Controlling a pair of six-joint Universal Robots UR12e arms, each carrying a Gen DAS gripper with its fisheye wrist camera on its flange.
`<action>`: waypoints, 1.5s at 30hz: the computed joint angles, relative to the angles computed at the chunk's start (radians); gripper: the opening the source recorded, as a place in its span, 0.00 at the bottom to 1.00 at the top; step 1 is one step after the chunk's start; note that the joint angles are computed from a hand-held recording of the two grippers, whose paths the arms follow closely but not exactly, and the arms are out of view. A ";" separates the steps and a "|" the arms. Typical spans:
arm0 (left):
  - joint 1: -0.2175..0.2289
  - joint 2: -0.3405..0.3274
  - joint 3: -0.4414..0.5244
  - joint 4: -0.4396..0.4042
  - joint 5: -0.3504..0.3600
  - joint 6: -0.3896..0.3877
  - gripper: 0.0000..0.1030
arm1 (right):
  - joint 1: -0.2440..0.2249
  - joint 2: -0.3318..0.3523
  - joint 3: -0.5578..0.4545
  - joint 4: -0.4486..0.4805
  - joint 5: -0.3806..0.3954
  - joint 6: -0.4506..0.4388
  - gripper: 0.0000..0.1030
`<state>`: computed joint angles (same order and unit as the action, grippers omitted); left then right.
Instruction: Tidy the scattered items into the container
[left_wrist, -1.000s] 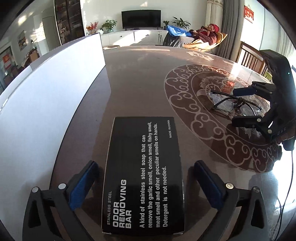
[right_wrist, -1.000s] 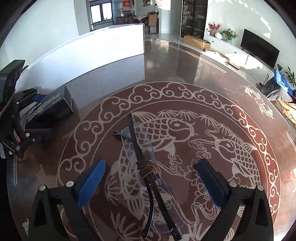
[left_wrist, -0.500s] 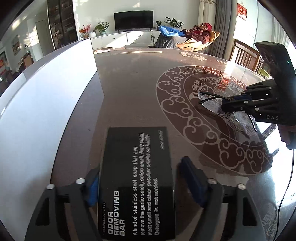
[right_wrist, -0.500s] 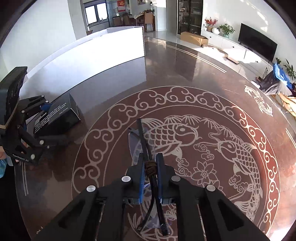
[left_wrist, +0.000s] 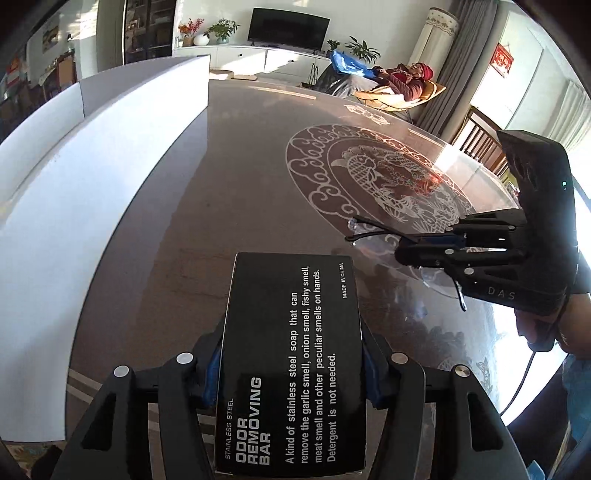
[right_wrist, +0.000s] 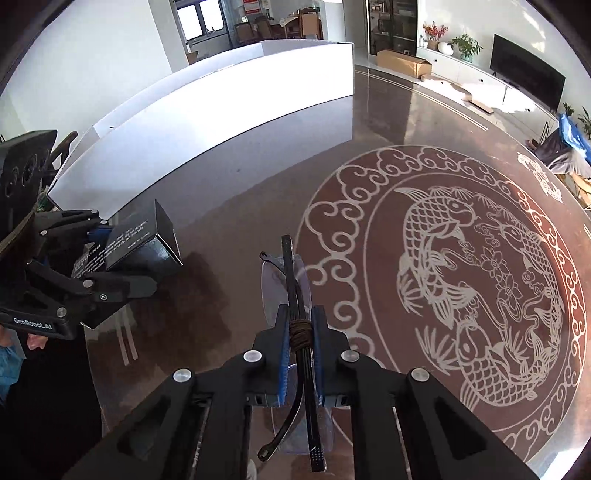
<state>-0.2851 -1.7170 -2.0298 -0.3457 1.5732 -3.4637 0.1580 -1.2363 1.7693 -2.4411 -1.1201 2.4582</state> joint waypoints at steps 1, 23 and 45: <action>0.007 0.016 0.003 0.002 0.008 0.015 0.56 | 0.008 -0.002 -0.007 0.000 0.019 0.005 0.11; 0.321 0.068 0.018 -0.223 0.152 -0.131 0.64 | 0.337 0.308 -0.585 0.128 -0.116 0.165 0.80; 0.168 0.094 0.070 -0.287 0.573 -0.312 1.00 | 0.292 0.216 -0.488 0.035 -0.116 0.138 0.80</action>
